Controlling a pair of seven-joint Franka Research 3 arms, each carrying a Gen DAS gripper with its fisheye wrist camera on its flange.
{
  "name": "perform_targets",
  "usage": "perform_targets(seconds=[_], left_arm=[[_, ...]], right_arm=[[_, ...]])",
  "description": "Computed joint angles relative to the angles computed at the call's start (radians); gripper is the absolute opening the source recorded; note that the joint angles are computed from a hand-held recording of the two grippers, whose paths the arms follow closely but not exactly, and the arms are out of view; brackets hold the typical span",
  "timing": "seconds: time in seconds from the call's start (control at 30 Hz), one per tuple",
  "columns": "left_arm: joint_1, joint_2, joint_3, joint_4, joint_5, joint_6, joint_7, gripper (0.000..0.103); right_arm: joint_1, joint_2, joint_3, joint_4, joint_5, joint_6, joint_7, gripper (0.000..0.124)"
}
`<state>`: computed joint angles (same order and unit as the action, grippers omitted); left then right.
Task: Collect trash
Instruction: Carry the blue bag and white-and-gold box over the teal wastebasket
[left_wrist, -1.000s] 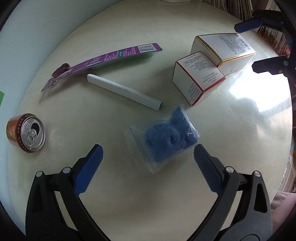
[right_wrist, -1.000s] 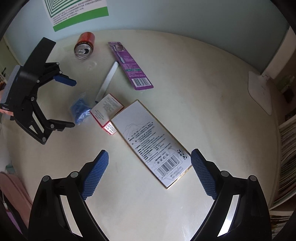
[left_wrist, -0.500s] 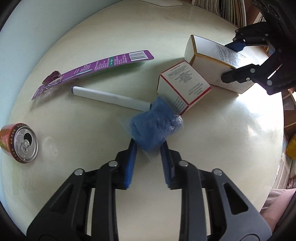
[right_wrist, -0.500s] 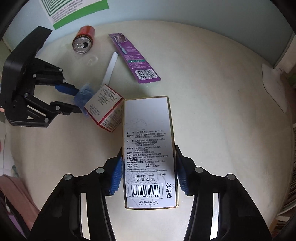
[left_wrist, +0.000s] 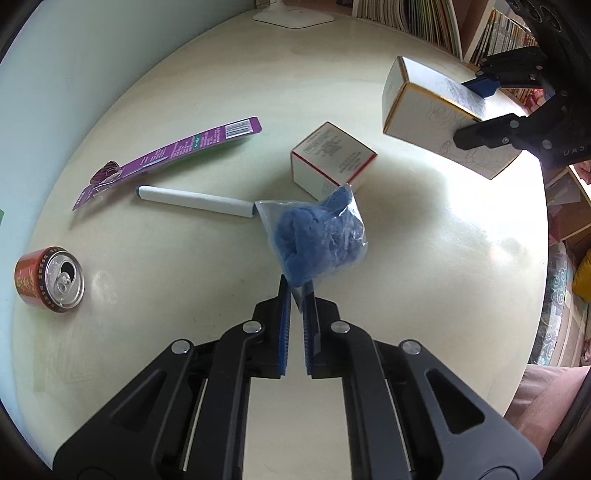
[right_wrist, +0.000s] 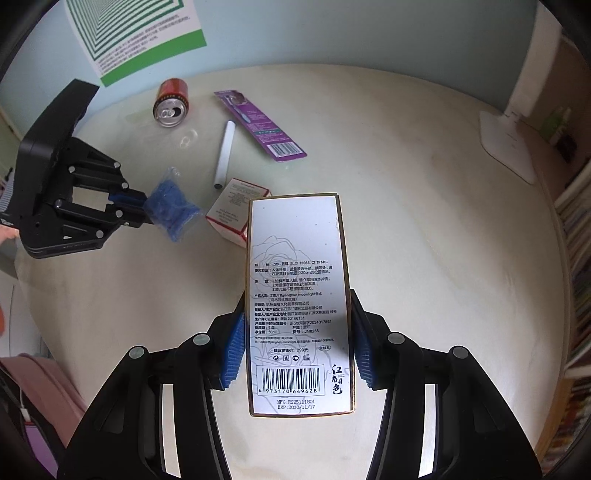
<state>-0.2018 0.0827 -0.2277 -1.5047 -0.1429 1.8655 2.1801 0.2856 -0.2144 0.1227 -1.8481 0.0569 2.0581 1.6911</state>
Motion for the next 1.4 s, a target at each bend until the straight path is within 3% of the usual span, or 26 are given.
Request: perform_targets(seconds=[0.3, 0.77, 1.07, 1.4], left_arm=[[-0.017, -0.086, 0.002, -0.085, -0.001, 0.036, -0.004, 0.004], [-0.08, -0.211, 0.003, -0.189, -0.055, 0.081, 0.024, 0.004], [-0.165, -0.287, -0.023, -0.255, -0.092, 0.085, 0.043, 0.004], [-0.285, -0.359, -0.058, -0.336, -0.136, 0.057, 0.074, 0.004]], right_arm=[[-0.016, -0.173, 0.029, -0.14, -0.017, 0.014, 0.084, 0.05], [-0.049, -0.433, 0.088, -0.301, -0.033, -0.047, 0.219, 0.05], [-0.073, -0.675, 0.123, -0.416, -0.008, -0.159, 0.317, 0.05], [-0.112, -1.015, 0.153, -0.554, 0.051, -0.375, 0.439, 0.05]])
